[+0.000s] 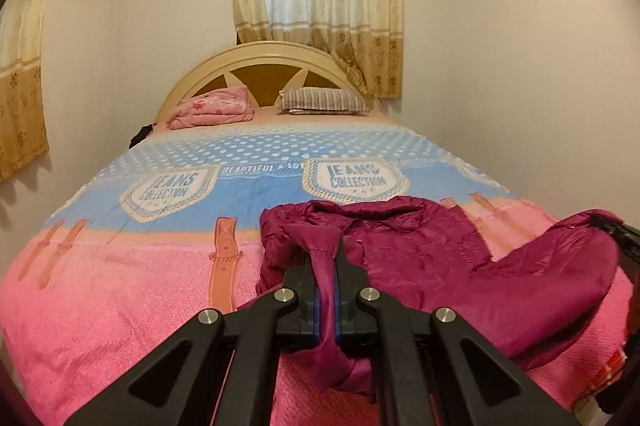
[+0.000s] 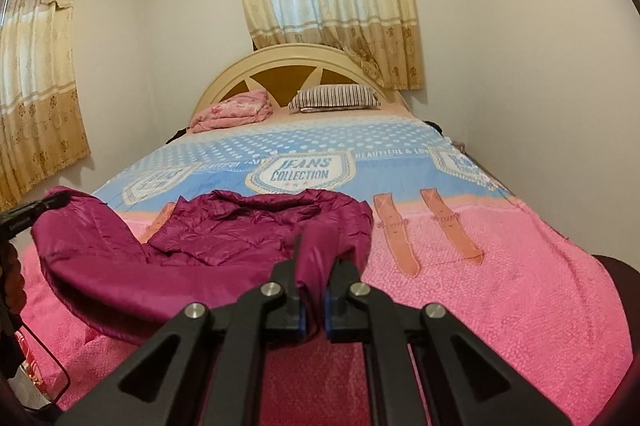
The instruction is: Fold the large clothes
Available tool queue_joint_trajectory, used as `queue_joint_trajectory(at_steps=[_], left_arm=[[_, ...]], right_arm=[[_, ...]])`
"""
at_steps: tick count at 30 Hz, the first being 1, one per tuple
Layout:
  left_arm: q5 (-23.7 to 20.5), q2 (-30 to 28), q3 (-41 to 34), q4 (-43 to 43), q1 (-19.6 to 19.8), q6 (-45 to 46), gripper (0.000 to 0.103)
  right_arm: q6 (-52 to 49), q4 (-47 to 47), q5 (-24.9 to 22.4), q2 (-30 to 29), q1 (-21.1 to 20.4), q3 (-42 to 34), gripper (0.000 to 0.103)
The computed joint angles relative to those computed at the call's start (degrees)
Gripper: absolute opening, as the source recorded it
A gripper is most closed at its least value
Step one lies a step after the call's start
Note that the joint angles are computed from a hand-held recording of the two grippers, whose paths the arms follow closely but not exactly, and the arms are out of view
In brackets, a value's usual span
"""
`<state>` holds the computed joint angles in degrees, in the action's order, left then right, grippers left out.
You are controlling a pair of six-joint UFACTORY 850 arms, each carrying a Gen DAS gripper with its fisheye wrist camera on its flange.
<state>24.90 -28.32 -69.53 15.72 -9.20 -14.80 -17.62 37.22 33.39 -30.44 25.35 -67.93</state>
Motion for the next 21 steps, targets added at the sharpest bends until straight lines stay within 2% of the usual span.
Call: queue_joint_trajectory(at_steps=[5, 8, 12, 14, 16, 17, 19, 21], left_arm=[[2.02, 6.08, 8.05, 3.07, 0.29, -2.84, 0.003], [2.87, 9.3, 11.79, 2.37, -0.04, -1.15, 0.003], [3.47, 10.66, 13.01, 1.64, -0.04, -0.43, 0.003], [2.6, 8.85, 10.96, 0.93, -0.02, -0.05, 0.003], [1.13, 4.53, 6.03, 0.31, -0.07, 0.85, 0.003], [-0.51, 2.48, 3.44, -0.65, -0.22, 1.49, 0.003], [-4.75, -3.23, -4.18, 3.08, -0.31, -2.52, 0.003], [-8.97, -10.08, -13.29, 0.82, -0.65, -1.07, 0.003]], right_arm=[[3.74, -1.87, 0.8, 3.96, 0.75, 5.36, 0.006], [3.13, -0.98, 1.95, 6.37, 1.87, 7.8, 0.006], [0.26, 0.88, 4.17, 8.49, 3.21, 9.07, 0.006], [-0.95, 1.54, 5.13, 7.7, 3.09, 7.98, 0.006], [-0.87, 1.17, 4.88, 5.27, 2.06, 5.29, 0.006], [1.09, -0.56, 3.9, 3.53, 1.06, 3.24, 0.006], [1.37, -0.51, 2.08, -0.34, -0.32, -1.7, 0.006], [2.44, -0.85, -1.18, -4.63, -1.89, -7.55, 0.006]])
